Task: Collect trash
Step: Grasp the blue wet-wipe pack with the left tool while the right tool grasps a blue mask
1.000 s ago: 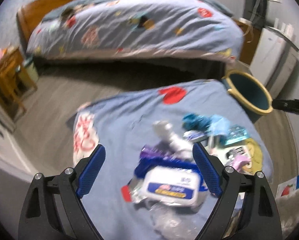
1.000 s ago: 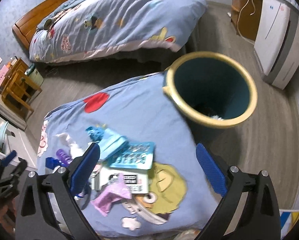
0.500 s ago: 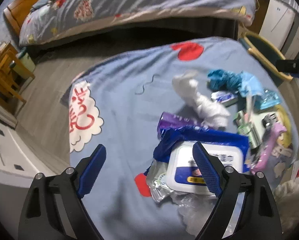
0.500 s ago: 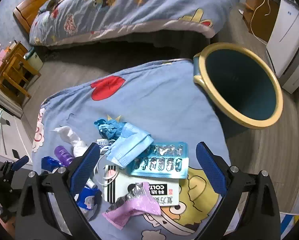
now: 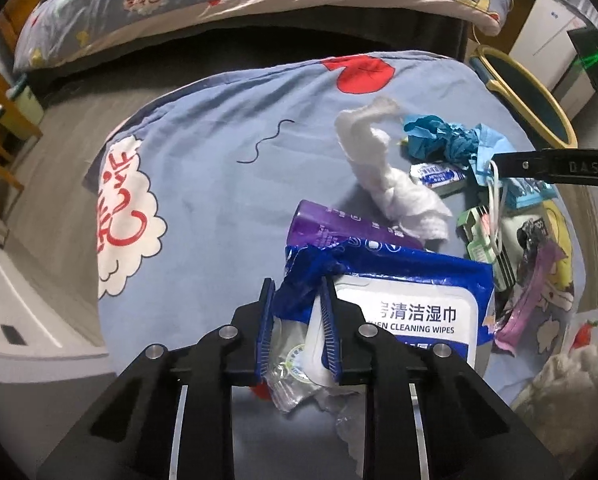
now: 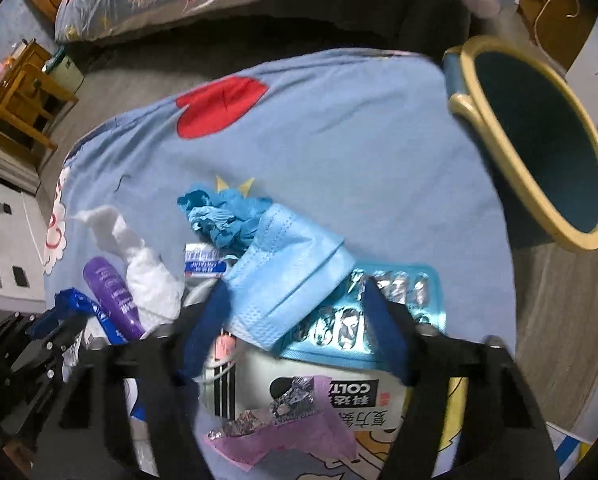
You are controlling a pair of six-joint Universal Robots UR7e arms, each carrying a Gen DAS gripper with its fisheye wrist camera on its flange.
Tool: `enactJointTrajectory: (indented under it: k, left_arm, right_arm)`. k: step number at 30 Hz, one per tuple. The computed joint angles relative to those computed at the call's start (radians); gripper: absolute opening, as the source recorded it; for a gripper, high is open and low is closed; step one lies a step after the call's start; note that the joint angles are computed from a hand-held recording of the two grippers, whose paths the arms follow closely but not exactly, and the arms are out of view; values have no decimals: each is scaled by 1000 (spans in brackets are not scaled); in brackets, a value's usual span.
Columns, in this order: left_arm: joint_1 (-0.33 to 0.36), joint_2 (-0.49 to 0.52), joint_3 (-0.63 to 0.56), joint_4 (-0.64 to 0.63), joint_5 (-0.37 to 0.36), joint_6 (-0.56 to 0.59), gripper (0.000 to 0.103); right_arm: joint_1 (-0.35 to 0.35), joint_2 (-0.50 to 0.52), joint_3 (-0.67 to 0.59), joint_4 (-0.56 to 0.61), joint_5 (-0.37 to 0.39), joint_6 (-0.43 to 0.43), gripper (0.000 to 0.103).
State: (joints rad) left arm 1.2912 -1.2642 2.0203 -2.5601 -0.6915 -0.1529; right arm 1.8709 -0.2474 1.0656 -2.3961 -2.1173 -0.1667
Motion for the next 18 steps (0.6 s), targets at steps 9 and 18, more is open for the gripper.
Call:
enactJointTrajectory:
  k: [9, 18]
  left_arm:
    - [-40, -16, 20, -21, 26, 29, 14]
    - [-116, -50, 45, -164, 21, 110, 4]
  right_arm:
    - [11, -41, 42, -41, 43, -53, 15]
    - [6, -98, 68, -106, 121, -47, 14]
